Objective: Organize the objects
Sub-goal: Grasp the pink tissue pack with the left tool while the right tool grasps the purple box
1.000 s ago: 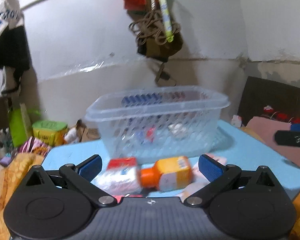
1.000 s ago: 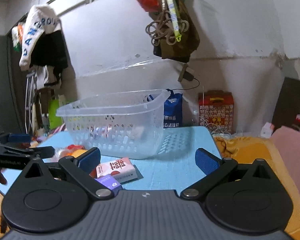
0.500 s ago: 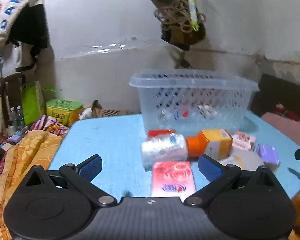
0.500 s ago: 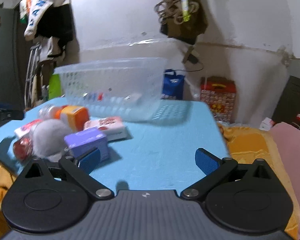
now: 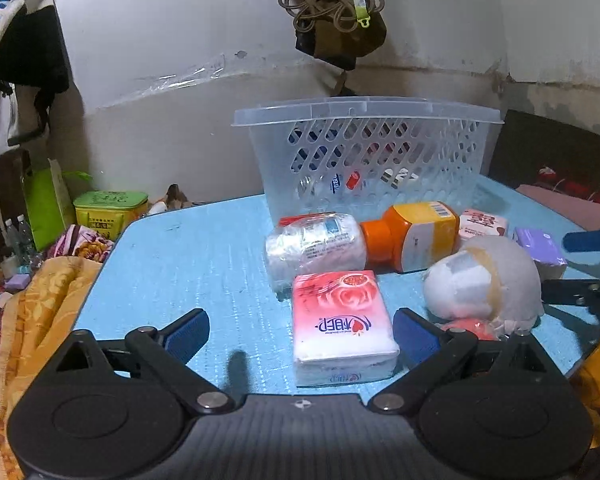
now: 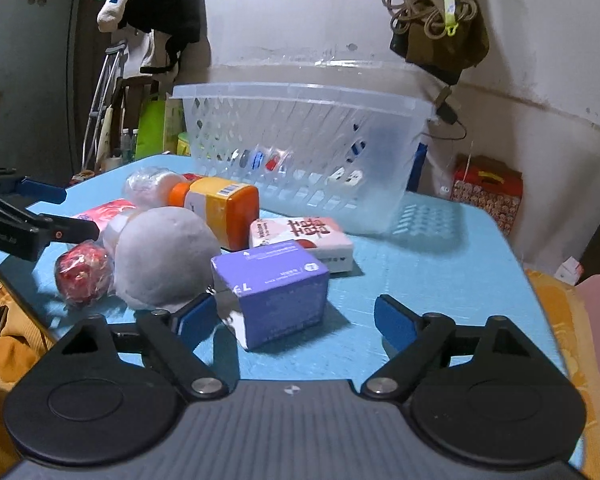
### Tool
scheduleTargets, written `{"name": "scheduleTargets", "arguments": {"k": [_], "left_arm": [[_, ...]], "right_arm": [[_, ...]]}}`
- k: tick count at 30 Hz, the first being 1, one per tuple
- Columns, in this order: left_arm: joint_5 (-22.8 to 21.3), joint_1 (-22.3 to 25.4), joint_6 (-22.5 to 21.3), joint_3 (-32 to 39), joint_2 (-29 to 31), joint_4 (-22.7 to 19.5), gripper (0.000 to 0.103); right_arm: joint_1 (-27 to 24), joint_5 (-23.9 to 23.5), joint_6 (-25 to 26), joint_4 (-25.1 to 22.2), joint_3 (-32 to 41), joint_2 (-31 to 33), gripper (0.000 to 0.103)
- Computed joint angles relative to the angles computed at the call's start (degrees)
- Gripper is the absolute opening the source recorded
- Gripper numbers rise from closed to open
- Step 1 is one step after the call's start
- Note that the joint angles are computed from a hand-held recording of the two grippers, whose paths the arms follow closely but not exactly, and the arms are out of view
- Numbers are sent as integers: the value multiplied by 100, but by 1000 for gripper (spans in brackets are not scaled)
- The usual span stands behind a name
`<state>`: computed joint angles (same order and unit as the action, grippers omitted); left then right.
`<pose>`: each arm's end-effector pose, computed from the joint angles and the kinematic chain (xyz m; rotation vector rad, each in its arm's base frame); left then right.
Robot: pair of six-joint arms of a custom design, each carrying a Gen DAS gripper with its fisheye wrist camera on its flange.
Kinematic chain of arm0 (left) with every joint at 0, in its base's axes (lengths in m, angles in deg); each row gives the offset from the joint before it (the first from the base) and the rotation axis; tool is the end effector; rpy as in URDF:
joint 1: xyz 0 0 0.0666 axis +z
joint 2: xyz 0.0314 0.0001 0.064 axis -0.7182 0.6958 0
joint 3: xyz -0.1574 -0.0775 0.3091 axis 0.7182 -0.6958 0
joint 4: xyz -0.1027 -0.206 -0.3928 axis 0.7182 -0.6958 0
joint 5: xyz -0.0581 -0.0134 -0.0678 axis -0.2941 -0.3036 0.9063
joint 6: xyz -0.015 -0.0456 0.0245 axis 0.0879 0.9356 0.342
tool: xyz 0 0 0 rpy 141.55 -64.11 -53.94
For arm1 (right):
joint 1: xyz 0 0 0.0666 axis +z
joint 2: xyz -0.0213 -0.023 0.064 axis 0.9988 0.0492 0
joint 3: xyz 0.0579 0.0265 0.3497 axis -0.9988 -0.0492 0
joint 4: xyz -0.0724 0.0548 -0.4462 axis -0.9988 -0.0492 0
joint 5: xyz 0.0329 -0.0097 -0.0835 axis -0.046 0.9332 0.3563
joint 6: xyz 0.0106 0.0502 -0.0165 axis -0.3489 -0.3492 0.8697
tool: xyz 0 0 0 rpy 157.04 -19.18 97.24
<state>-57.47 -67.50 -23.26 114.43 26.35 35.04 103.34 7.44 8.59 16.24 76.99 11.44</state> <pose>0.4576 -0.1677 0.1917 0.0127 2.0854 0.0766 0.5211 0.1595 0.1874 -0.6668 1.9643 0.2868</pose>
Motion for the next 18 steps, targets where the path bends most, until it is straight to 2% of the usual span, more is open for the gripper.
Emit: {"name": "scheduleTargets", "arguments": {"k": [10, 11, 12, 18], "left_arm": [[448, 175, 300, 76, 169, -100, 100], [455, 181, 333, 105, 196, -127, 100], [447, 179, 338, 121, 219, -147, 100], [417, 164, 307, 154, 277, -187, 100]], "right_arm": [[15, -117, 26, -31, 177, 195, 81], [21, -86, 62, -20, 188, 204, 76], [4, -104, 81, -43, 191, 195, 66], [-125, -202, 120, -139, 80, 38, 66]]}}
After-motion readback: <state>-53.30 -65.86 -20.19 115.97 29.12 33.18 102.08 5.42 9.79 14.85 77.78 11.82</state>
